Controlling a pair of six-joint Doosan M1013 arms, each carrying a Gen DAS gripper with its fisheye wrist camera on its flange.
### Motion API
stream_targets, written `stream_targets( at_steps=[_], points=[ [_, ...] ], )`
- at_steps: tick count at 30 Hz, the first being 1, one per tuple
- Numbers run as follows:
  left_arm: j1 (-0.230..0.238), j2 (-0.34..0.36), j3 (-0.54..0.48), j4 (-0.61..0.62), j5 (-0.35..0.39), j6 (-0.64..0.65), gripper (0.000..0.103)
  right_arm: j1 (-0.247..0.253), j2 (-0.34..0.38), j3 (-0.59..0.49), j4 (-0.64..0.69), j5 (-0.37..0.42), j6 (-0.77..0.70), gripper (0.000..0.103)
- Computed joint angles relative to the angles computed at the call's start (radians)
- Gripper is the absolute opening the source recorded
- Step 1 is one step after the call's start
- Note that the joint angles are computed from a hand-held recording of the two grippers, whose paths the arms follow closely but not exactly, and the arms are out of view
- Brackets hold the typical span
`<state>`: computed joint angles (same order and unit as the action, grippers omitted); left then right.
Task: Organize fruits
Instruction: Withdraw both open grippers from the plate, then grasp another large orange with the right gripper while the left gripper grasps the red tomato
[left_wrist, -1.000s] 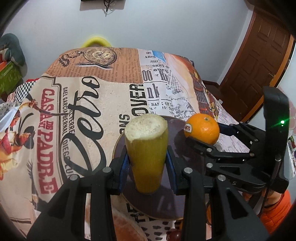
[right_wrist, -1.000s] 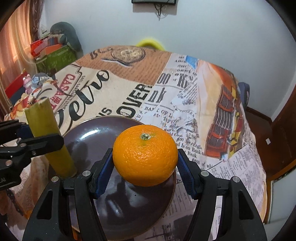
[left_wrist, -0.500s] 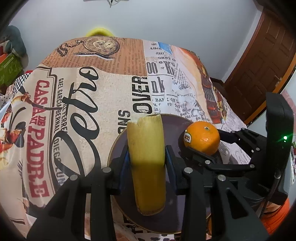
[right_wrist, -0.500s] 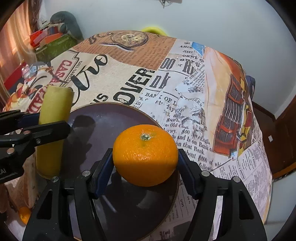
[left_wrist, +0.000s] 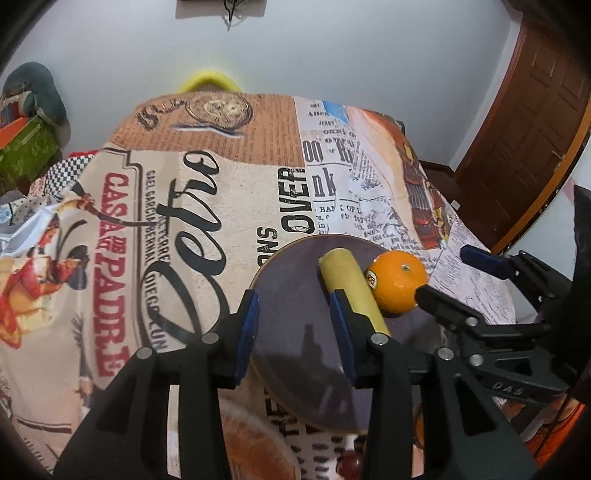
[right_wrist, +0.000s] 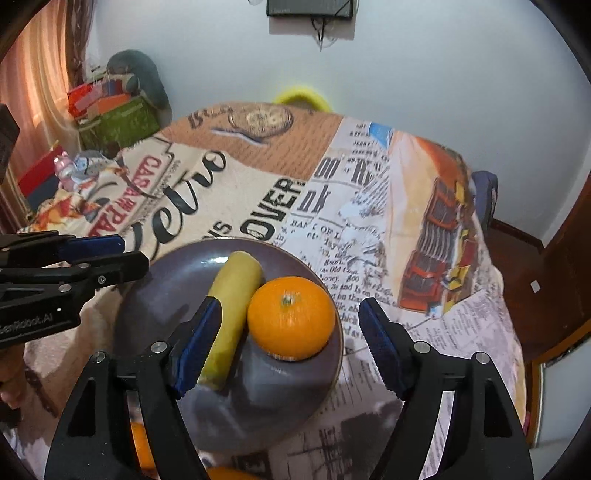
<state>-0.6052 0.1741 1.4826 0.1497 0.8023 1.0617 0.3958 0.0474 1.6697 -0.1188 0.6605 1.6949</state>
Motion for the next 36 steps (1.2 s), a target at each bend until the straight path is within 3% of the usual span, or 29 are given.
stream_targets(
  at_steps=[12,21,29,36],
  points=[
    [-0.068,-0.111,0.064,0.158,-0.007,-0.111,0.048,0.039,-0.118,0.081,-0.129,-0.037,0.164,0.078],
    [-0.122,-0.183,0.112,0.229,-0.004,-0.164,0.063,0.071,-0.175,0.126,-0.163,-0.014,0.222,0.080],
    [-0.138,-0.200,0.142,0.190,0.015,-0.145,0.066,0.085,-0.183,0.163,-0.129,0.015,0.212,0.081],
    [-0.128,-0.180,0.164,0.116,0.039,-0.098,0.066,0.060,-0.166,0.188,-0.028,0.029,0.171,0.081]
  ],
)
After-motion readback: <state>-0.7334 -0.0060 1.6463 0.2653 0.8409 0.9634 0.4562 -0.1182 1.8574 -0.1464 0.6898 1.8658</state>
